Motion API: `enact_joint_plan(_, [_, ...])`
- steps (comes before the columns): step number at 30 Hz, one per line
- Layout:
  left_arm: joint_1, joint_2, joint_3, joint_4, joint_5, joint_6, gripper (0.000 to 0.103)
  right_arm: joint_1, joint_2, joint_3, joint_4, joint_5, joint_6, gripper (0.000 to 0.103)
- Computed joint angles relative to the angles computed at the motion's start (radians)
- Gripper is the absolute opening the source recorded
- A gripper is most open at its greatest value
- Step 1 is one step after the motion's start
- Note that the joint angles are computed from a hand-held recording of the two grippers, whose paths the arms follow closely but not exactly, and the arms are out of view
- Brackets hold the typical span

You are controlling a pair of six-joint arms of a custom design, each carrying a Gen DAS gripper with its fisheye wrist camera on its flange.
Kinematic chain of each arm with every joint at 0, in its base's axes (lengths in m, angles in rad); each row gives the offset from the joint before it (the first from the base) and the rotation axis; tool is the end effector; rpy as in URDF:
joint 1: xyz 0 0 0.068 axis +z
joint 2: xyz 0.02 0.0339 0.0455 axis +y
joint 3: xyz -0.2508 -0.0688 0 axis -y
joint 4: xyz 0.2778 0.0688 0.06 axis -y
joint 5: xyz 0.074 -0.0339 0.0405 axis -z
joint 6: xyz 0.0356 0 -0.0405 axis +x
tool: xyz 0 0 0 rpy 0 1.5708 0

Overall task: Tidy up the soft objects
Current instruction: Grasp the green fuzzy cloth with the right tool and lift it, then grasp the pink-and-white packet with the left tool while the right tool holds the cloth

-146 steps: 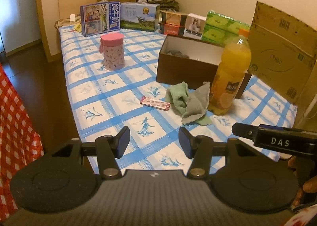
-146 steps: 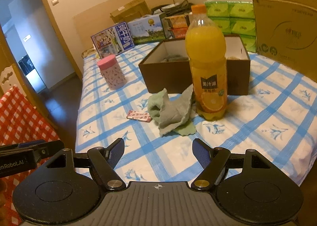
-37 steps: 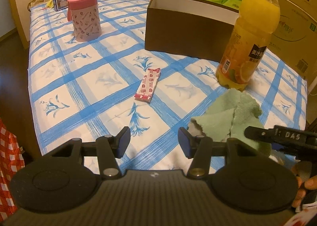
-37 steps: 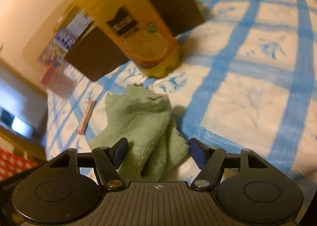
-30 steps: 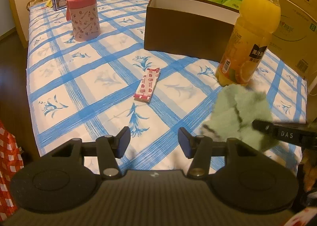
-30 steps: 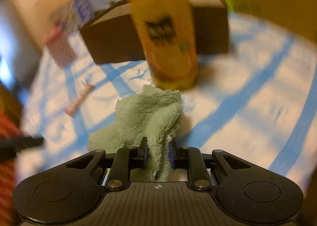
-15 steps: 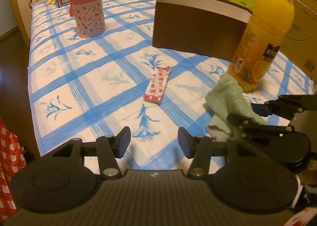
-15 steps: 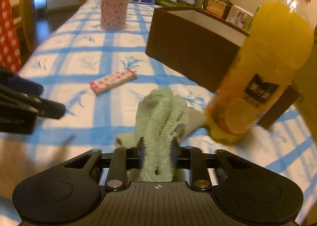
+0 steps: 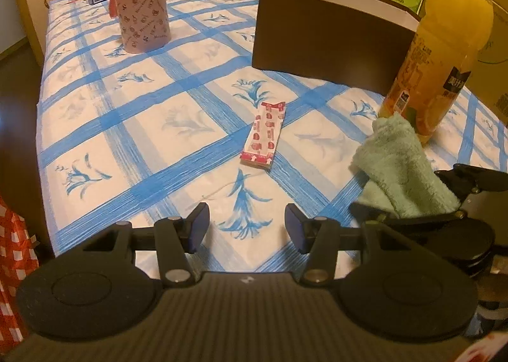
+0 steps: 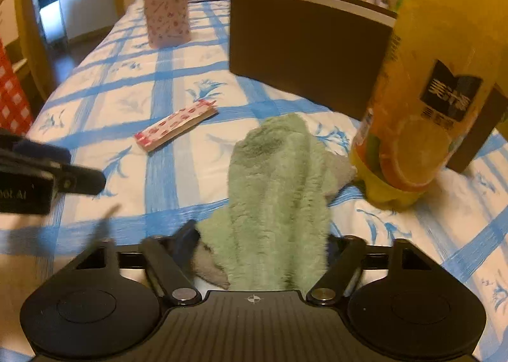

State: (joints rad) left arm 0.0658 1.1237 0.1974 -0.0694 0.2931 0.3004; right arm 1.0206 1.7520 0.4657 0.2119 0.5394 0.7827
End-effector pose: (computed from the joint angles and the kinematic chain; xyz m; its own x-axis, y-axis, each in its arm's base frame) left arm 0.1855 0.0019 0.0629 -0.7721 0.2330 -0.5913 0.3374 0.9387 -0.0706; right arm 0.1466 0.2040 0.0185 -0.7516 -0.0680 -0.6562 -0.1037 0.9945 0.0156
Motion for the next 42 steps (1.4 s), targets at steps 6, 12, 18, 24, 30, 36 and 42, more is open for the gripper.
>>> enact_joint_plan(6, [-0.031,0.099,0.024,0.099,0.01,0.014,0.05,-0.054,-0.098,-0.066,0.037,-0.01,-0.038,0.033])
enact_joint_plan(12, [-0.082,0.269,0.105,0.228,0.002,0.018,0.05,-0.151,-0.107,-0.068,0.162,-0.065,-0.143,0.033])
enact_joint_plan(18, [-0.133,0.469,0.236,0.301,-0.009,0.041,0.048,-0.253,-0.065,-0.054,0.257,-0.169,-0.167,0.033])
enact_joint_plan(24, [-0.163,0.594,0.339,0.276,-0.026,0.056,0.036,-0.285,-0.038,-0.063,0.294,-0.216,-0.147,0.033])
enact_joint_plan(30, [-0.172,0.624,0.351,0.292,-0.033,0.058,0.034,-0.3,-0.034,-0.077,0.314,-0.241,-0.136,0.034])
enact_joint_plan(36, [-0.178,0.613,0.343,0.289,-0.027,0.053,0.025,-0.302,-0.028,-0.074,0.321,-0.244,-0.133,0.034])
enact_joint_plan(42, [-0.175,0.605,0.337,0.286,-0.021,0.052,0.025,-0.307,-0.023,-0.075,0.329,-0.249,-0.13,0.034])
